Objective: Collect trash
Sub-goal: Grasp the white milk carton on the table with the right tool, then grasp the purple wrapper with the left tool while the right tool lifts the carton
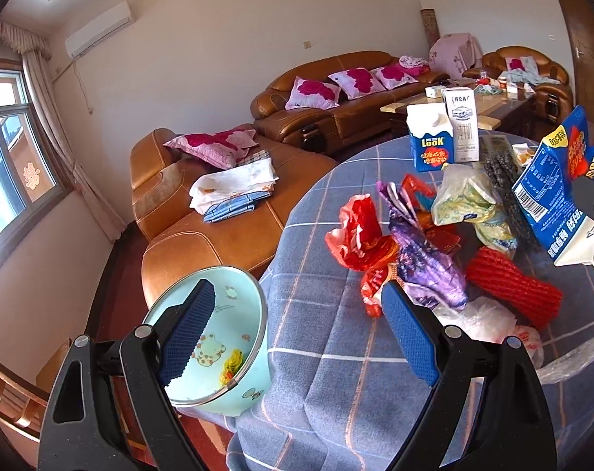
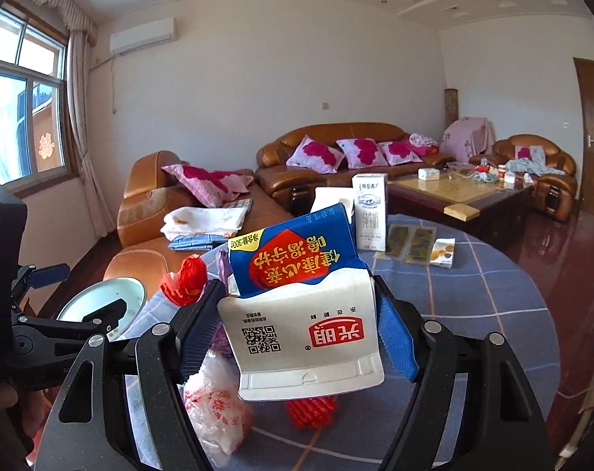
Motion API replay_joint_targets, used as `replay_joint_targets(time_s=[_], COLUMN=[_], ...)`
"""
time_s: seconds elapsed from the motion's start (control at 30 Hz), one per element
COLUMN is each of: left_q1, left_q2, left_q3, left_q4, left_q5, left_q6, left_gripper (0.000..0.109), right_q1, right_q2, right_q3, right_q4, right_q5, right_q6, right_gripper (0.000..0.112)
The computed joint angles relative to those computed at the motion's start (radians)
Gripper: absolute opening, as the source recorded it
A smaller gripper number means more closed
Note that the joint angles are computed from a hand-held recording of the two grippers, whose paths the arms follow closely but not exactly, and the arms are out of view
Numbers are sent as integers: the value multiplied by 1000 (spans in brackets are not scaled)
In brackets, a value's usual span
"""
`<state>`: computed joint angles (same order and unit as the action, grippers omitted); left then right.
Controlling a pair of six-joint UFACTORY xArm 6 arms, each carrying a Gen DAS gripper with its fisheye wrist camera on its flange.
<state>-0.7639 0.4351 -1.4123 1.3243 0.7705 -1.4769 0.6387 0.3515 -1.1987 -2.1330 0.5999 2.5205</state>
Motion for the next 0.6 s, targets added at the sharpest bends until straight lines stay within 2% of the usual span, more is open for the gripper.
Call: replay_joint_targets(time_s=[0.17, 0.5, 0.57, 0.6], left_q1=[-4, 12, 18, 21], left_q2=[105, 309, 325, 332], left_q3=[-139, -384, -396, -401], left_q4=[-42, -253, -304, -333], left_q5=[-35, -72, -101, -112], left_q6=[74, 289, 337, 369], left_gripper=[85, 84, 65, 50], right_q1=[-25, -55, -56, -54], right_q2=[-3, 21, 24, 25], right_q3=[20, 18, 15, 13], right_q4=[21, -13, -22, -20], right_q5=[18, -3, -6, -5], right_q6=[-9, 56, 61, 57], right_gripper=[73, 73, 73, 73])
